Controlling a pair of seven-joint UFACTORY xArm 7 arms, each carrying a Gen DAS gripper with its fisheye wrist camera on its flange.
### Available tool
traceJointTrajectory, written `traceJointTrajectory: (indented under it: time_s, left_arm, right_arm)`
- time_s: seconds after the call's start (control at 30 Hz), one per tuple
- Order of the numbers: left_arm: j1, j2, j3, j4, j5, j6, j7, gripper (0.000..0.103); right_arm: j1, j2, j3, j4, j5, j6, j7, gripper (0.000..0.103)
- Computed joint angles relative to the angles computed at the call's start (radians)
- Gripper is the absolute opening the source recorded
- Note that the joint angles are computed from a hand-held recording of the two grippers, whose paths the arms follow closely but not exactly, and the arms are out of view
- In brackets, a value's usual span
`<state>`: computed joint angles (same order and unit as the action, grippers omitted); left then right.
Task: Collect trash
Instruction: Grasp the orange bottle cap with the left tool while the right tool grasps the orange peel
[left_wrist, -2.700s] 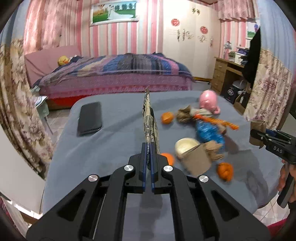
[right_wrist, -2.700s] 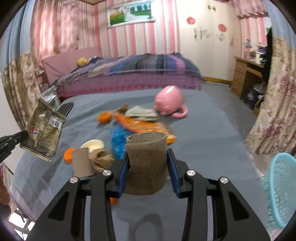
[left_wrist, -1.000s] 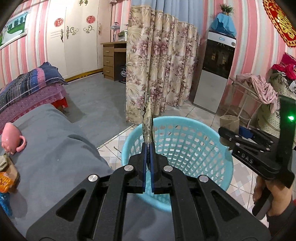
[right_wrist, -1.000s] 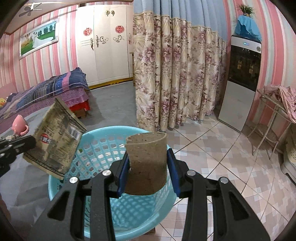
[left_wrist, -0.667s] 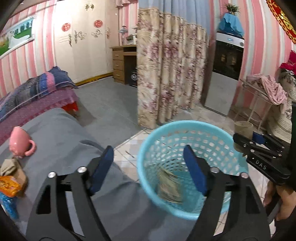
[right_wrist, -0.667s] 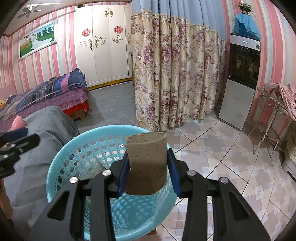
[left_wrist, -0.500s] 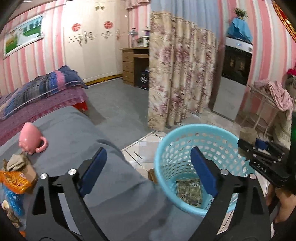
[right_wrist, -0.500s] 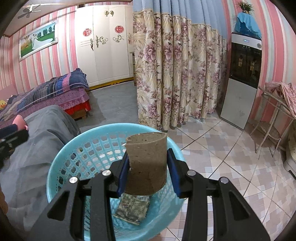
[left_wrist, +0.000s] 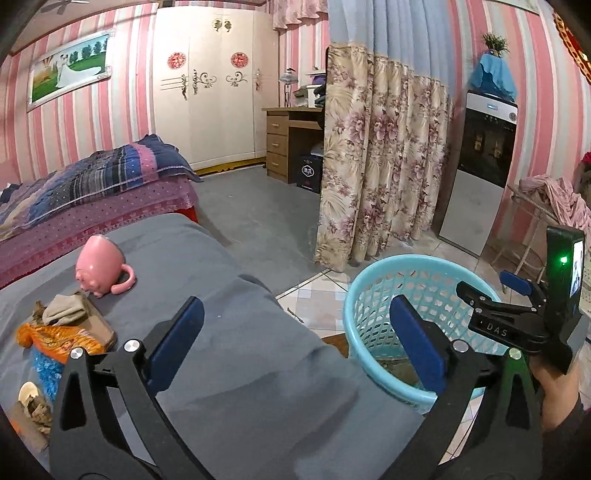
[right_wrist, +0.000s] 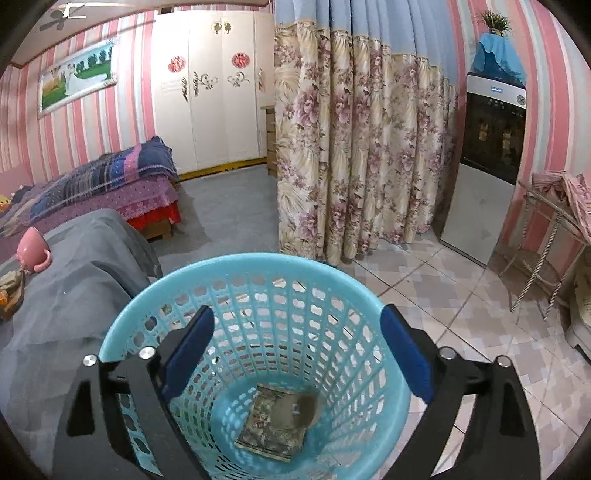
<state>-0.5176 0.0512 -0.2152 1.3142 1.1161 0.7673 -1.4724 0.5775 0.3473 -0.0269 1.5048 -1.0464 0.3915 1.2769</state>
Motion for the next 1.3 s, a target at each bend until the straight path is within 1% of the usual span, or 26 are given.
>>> traceJointTrajectory:
  time_s: [0.1,0.2,0.33,0.4,0.43,0.53,0.67,0.7,0.83,0.9,1.0,1.07,1.23,1.3]
  left_arm:
    - [0.009,-0.052,-0.004,-0.047,-0.012,0.001,-0.012,0.097]
    - [0.033,-0.124,-0.024,-0.106,-0.030,0.018,-0.014,0.097]
    - [0.081,-0.267,-0.051,-0.228,-0.077,0.029,-0.018,0.098]
    - [0.103,-0.345,-0.061,-0.294,-0.107,0.038,-0.017,0.098]
    - [0.113,-0.403,-0.062,-0.341,-0.129,0.051,-0.007,0.098]
    - [0.138,-0.524,-0.074,-0.432,-0.182,0.096,0.029,0.098]
    - [0.158,-0.718,-0.066,-0.574,-0.272,0.150,0.078,0.098]
    - [0.164,-0.759,-0.067,-0.604,-0.290,0.167,0.093,0.098]
    - [0.170,-0.981,-0.061,-0.752,-0.384,0.259,0.152,0.098]
    - [0.180,-1.064,-0.060,-0.807,-0.420,0.281,0.171,0.098]
    - [0.185,-1.210,-0.058,-0.898,-0.487,0.340,0.204,0.098]
    - [0.192,-1.283,-0.064,-0.939,-0.526,0.374,0.230,0.098]
    - [0.199,-1.481,-0.086,-1.027,-0.620,0.473,0.301,0.098]
    - [0.209,-1.527,-0.102,-1.046,-0.652,0.496,0.324,0.098]
  right_arm:
    - [0.007,-0.017,0.017,-0.011,0.025,0.017,-0.013,0.097]
    - [0.030,-0.032,0.027,-0.008,0.005,0.039,0.002,0.098]
    - [0.052,-0.032,0.052,0.015,0.000,0.038,0.023,0.098]
    - [0.080,-0.021,0.065,0.043,-0.005,0.039,0.035,0.098]
    - [0.094,-0.014,0.070,0.058,-0.006,0.038,0.037,0.098]
    - [0.140,0.009,0.072,0.096,-0.013,0.043,0.056,0.098]
    - [0.223,0.075,0.081,0.185,-0.001,0.074,0.054,0.098]
    - [0.237,0.087,0.079,0.200,0.008,0.073,0.041,0.098]
    - [0.316,0.172,0.090,0.311,0.058,0.097,-0.090,0.098]
    - [0.350,0.205,0.087,0.358,0.083,0.108,-0.146,0.098]
    - [0.406,0.266,0.081,0.440,0.120,0.122,-0.212,0.098]
    - [0.439,0.319,0.085,0.501,0.159,0.136,-0.266,0.098]
    - [0.506,0.403,0.065,0.585,0.226,0.145,-0.366,0.098]
    - [0.527,0.437,0.059,0.623,0.256,0.144,-0.411,0.098]
